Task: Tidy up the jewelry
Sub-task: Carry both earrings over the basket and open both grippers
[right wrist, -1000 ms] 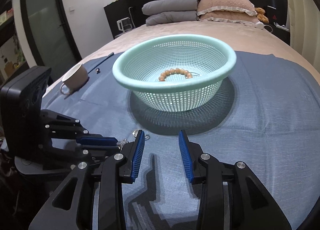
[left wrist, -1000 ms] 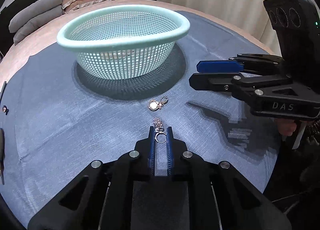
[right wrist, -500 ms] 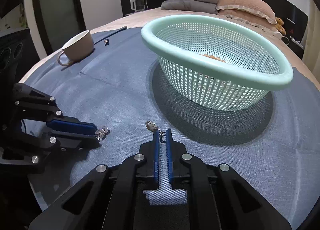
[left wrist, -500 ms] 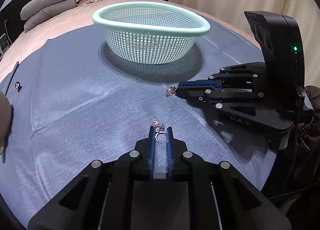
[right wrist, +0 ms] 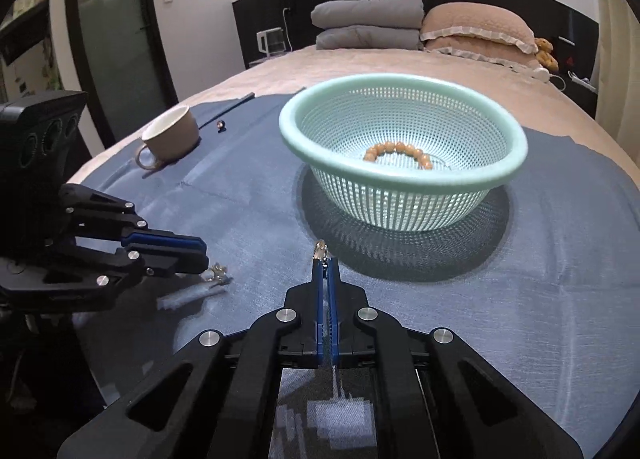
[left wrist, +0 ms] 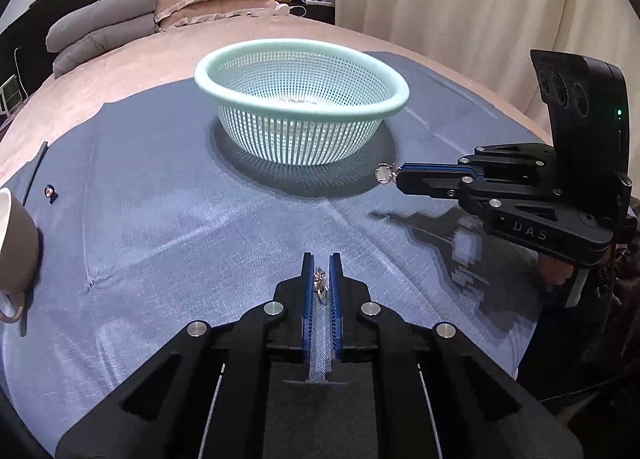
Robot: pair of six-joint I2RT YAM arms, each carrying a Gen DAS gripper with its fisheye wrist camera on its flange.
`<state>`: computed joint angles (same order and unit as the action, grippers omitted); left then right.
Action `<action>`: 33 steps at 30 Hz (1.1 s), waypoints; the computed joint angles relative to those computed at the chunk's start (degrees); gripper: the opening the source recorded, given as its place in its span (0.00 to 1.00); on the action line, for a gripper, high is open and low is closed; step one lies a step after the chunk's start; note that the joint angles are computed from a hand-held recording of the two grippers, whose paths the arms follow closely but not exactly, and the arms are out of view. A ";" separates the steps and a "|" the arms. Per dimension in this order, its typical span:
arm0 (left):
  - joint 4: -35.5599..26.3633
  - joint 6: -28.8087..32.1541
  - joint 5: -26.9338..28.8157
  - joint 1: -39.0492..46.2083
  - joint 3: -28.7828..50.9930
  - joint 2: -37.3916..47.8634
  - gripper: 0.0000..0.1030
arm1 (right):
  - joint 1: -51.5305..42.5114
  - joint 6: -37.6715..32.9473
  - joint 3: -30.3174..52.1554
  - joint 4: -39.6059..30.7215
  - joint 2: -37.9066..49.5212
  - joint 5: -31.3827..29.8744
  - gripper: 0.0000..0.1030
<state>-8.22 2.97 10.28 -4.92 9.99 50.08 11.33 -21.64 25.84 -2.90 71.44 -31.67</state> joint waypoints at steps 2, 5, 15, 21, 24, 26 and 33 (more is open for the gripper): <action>-1.94 0.76 0.27 0.50 1.59 -1.60 0.08 | -1.49 -0.48 1.21 -2.44 -2.99 -1.72 0.02; -3.57 2.25 0.88 1.22 5.04 -1.33 0.08 | -2.67 0.03 3.75 -4.15 -5.64 -2.59 0.02; -3.04 1.26 -2.96 -4.40 5.46 2.19 0.25 | -3.40 2.34 8.94 -3.44 -3.80 -3.99 0.02; 6.52 -0.82 -8.02 -8.88 2.67 14.97 0.29 | -3.11 2.12 8.69 -3.21 -3.53 -4.00 0.02; 11.93 -0.65 -8.19 -9.10 1.14 18.10 0.29 | -3.32 1.87 8.70 -3.24 -3.64 -3.45 0.02; 12.73 -1.08 -5.38 -6.67 0.79 18.25 0.22 | -3.80 1.77 8.92 -3.46 -3.41 -3.68 0.02; 8.08 0.58 -2.66 -3.45 0.75 11.92 0.08 | -4.64 2.12 9.08 -2.74 -1.99 -3.59 0.02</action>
<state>-0.14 3.55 7.63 -8.36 10.74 61.99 6.69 -19.51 34.92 -5.64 69.45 -35.25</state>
